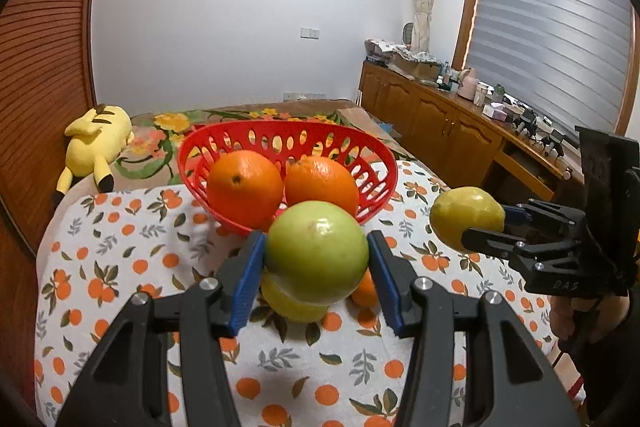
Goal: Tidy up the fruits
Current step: 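Lift the apple and pear and carry both over the red basket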
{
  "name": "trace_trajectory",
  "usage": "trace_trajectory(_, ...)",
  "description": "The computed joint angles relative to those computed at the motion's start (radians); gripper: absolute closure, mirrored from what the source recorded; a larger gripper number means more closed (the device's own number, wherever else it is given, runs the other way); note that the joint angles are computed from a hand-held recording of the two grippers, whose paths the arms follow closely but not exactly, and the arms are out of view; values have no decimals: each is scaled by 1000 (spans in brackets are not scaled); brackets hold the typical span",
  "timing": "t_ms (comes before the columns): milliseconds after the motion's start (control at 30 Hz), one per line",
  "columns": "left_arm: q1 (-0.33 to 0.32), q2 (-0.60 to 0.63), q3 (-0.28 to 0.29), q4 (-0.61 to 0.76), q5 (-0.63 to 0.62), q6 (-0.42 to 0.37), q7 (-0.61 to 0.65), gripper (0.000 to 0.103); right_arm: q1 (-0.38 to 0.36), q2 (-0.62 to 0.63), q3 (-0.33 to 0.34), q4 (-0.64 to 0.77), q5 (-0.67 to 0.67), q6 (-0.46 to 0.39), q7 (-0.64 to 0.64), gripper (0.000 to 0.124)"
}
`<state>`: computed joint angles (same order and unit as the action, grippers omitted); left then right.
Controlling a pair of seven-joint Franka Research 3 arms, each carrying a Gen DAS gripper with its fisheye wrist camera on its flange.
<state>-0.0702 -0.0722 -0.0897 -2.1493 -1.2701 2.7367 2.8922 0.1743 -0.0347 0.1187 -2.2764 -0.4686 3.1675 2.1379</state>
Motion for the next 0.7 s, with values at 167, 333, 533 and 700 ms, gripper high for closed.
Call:
trace_trajectory(167,2,7,-1,15,-1,5,3,52,12,7,-7,27,28,-7,-38,63)
trace_trajectory(333,6,15,-2,27,2,9,1,52,41,20,-22,51,119,-11,-126,63)
trace_trajectory(533,16,37,-7,54,9,9,-4,52,79,55,-46,102,220,-21,-235,63)
trace_trajectory(700,25,63,-17,83,23,12,-20,52,111,104,-65,172,310,-51,-342,63)
